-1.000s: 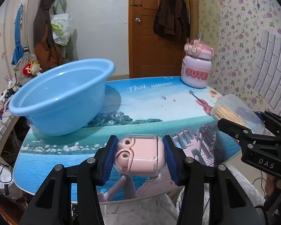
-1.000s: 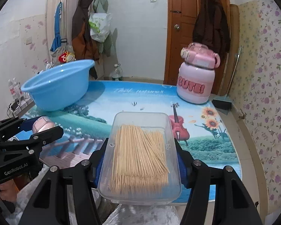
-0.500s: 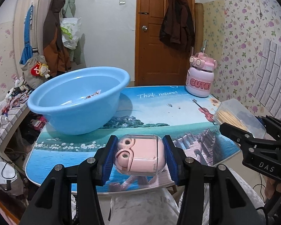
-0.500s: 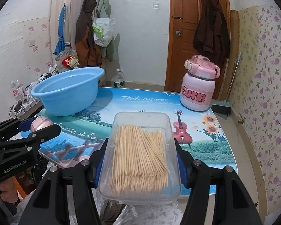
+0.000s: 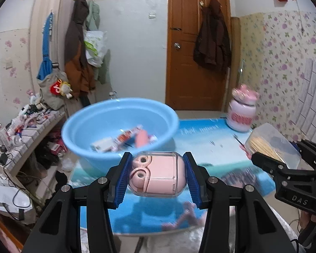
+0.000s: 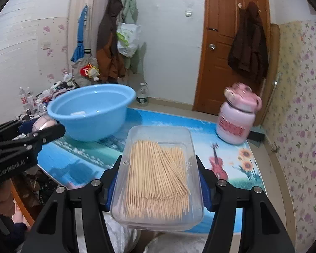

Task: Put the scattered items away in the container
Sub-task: 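Carry the earbud case with the left gripper while the right carries the toothpick box over the basin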

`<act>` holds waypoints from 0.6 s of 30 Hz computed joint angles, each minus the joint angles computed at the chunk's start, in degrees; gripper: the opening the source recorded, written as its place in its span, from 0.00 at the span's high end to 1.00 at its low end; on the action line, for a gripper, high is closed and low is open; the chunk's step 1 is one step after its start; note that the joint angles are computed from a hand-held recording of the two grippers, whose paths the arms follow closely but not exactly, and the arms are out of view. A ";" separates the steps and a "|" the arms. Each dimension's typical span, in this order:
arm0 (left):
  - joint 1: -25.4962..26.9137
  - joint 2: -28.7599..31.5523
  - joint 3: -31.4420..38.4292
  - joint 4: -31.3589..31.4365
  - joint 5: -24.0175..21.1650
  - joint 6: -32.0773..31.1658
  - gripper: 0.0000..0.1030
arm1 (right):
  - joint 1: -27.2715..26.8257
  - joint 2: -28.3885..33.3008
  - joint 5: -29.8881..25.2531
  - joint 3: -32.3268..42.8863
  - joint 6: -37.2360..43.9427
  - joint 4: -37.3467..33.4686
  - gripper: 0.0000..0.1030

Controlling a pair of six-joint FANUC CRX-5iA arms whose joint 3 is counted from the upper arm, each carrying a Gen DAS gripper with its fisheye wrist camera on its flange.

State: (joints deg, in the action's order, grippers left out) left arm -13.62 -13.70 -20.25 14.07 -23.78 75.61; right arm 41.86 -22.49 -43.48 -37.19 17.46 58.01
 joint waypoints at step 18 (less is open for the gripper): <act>9.17 9.85 10.94 4.10 -2.67 -5.71 0.54 | -3.72 17.52 9.40 20.78 16.57 -12.48 0.39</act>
State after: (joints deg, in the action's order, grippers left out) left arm -4.46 -3.85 -9.31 18.17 -26.45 69.90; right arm 38.14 -4.97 -34.09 -16.41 34.03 45.53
